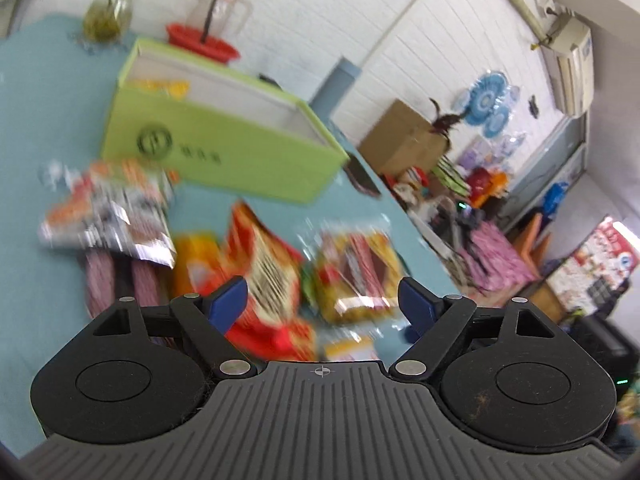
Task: Organize snacks
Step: 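Grasp the white Kaka chip bag with both grippers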
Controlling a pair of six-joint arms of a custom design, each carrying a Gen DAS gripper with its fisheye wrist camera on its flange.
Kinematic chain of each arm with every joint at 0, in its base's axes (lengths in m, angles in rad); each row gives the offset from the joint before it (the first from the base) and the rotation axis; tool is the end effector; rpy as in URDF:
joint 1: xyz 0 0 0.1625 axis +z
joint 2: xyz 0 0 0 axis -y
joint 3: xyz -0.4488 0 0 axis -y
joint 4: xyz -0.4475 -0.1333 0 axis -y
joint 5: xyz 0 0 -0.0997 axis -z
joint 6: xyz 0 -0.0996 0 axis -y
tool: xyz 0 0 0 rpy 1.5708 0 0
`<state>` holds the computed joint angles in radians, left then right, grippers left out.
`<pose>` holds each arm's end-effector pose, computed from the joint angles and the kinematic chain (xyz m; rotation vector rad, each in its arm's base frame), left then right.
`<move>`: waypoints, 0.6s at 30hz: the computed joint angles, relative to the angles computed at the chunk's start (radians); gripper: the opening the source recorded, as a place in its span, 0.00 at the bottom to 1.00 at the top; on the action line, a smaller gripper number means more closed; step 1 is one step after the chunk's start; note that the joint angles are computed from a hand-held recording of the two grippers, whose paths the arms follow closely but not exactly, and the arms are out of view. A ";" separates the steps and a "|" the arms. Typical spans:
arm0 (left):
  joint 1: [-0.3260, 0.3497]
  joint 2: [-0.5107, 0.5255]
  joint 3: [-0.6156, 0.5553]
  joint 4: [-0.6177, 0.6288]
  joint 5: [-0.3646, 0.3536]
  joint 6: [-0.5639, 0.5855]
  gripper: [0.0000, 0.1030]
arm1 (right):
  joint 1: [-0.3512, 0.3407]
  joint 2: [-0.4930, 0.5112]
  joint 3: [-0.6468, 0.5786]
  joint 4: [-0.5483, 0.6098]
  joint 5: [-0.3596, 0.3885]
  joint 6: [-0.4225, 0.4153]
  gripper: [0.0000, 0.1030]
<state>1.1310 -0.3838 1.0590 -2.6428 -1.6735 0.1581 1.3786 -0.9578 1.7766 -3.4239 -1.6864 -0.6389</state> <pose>-0.2700 -0.8629 -0.0020 -0.8927 -2.7939 0.5627 -0.0141 -0.7103 0.2379 0.4486 -2.3270 1.1772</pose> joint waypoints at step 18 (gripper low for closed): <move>-0.060 0.061 -0.004 0.186 0.118 0.007 0.17 | -0.047 0.039 0.065 -0.125 0.002 -0.042 0.49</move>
<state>1.0711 -0.3232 1.0552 -2.4566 -1.5554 0.1656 1.3319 -0.9187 1.8416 -3.5493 -1.6843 -0.6805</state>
